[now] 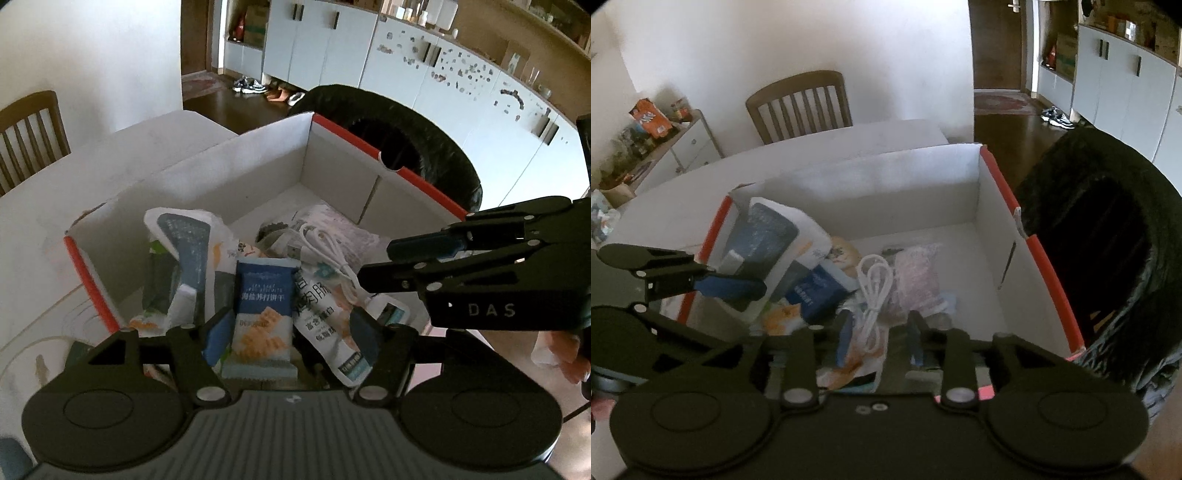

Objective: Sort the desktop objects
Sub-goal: 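Open the left tool to drop the biscuit packet while the right tool releases the cable, then withdraw both open tools from the shoebox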

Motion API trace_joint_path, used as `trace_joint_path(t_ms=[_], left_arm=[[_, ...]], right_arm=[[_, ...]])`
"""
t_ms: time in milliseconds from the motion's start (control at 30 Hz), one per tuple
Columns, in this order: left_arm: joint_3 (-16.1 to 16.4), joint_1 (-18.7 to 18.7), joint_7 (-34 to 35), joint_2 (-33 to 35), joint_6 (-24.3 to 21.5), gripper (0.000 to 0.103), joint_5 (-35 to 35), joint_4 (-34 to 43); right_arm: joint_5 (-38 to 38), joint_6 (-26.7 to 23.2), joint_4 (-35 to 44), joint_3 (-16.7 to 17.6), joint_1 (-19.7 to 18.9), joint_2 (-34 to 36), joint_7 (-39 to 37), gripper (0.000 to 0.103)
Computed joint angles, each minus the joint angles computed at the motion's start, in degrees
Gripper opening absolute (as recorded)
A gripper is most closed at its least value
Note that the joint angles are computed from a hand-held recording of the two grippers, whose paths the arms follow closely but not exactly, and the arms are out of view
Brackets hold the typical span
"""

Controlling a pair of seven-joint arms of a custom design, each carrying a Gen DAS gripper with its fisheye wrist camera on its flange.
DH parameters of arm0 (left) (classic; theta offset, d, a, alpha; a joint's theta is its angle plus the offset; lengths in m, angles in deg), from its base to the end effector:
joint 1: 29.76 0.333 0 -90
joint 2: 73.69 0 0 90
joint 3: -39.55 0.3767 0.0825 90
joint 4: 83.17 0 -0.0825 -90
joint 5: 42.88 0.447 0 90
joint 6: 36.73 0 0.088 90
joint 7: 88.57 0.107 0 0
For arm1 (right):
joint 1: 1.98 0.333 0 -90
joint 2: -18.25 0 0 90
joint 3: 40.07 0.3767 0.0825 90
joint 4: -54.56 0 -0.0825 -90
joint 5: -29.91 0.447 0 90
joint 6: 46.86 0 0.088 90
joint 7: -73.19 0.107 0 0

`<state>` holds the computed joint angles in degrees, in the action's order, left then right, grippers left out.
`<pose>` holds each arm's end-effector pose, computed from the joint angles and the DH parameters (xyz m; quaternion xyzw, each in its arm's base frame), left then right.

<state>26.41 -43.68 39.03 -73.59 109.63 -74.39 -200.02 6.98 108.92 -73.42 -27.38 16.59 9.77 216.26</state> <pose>0.5798 -0.2879 0.5287 -0.3803 0.8686 -0.3123 0.0581 0.4938 0.3222 0.5301 -0.6462 0.6853 -0.1638 0.2931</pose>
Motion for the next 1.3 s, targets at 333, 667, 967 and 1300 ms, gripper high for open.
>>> trace_joint_path(t_ms=[333, 667, 967, 1300], left_arm=[[2.3, -0.2, 4.4, -4.7, -0.9, 0.068, -5.3, -2.8], [5.1, -1.0, 7.7, -8.2, -1.8, 0.068, -8.9, -5.2], [6.7, -1.4, 8.7, -11.3, -1.9, 0.069, -10.0, -7.6], [8.5, -2.5, 10.8, -14.0, -1.9, 0.085, -11.5, -10.0]], right_arm=[[-1.3, -0.5, 0.3, 2.2, -0.3, -2.3, 3.0, 0.041], [-7.4, -3.4, 1.3, 4.8, 0.0, -3.5, 9.7, 0.050], [-12.7, -5.6, 1.4, 6.7, 0.3, -4.9, 15.9, 0.065], [-17.1, -8.5, 1.0, 8.2, 1.1, -6.8, 21.2, 0.077]])
